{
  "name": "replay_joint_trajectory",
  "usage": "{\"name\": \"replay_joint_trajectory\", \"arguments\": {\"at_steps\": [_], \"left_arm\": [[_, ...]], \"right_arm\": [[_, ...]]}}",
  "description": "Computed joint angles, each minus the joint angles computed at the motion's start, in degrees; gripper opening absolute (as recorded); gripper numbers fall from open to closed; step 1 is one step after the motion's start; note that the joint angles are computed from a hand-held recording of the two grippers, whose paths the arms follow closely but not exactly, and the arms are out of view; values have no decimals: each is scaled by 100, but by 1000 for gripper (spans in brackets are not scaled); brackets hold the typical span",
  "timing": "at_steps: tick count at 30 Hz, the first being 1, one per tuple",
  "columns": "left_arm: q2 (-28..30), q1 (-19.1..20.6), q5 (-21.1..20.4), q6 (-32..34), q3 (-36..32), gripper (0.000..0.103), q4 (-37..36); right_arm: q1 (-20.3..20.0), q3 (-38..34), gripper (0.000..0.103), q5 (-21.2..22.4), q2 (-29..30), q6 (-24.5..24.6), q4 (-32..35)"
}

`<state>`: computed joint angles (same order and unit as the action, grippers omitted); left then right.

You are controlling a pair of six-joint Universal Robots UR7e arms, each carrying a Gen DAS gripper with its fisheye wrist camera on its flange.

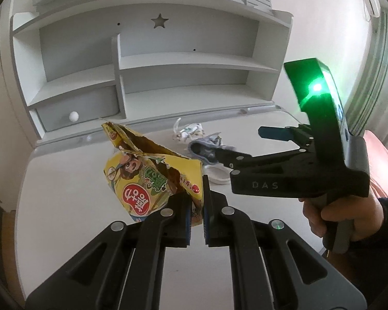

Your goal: Collect trash

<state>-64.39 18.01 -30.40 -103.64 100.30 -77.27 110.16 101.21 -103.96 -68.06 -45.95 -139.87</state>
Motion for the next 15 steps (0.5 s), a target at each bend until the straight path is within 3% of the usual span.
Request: {"name": "replay_joint_trajectory", "arguments": {"at_steps": [8,13,15], "left_arm": [[-205,61,-35,-268,124,6,192],[-256,109,-40,-259,159,6,166],[-218,108,-20,-190,129,6,119]], "right_arm": [[157,20,58,-592,554,-275,-506],[106,61,4,-424,428,-325,-441],[14,1,4,-168,221,-142,-218]]}}
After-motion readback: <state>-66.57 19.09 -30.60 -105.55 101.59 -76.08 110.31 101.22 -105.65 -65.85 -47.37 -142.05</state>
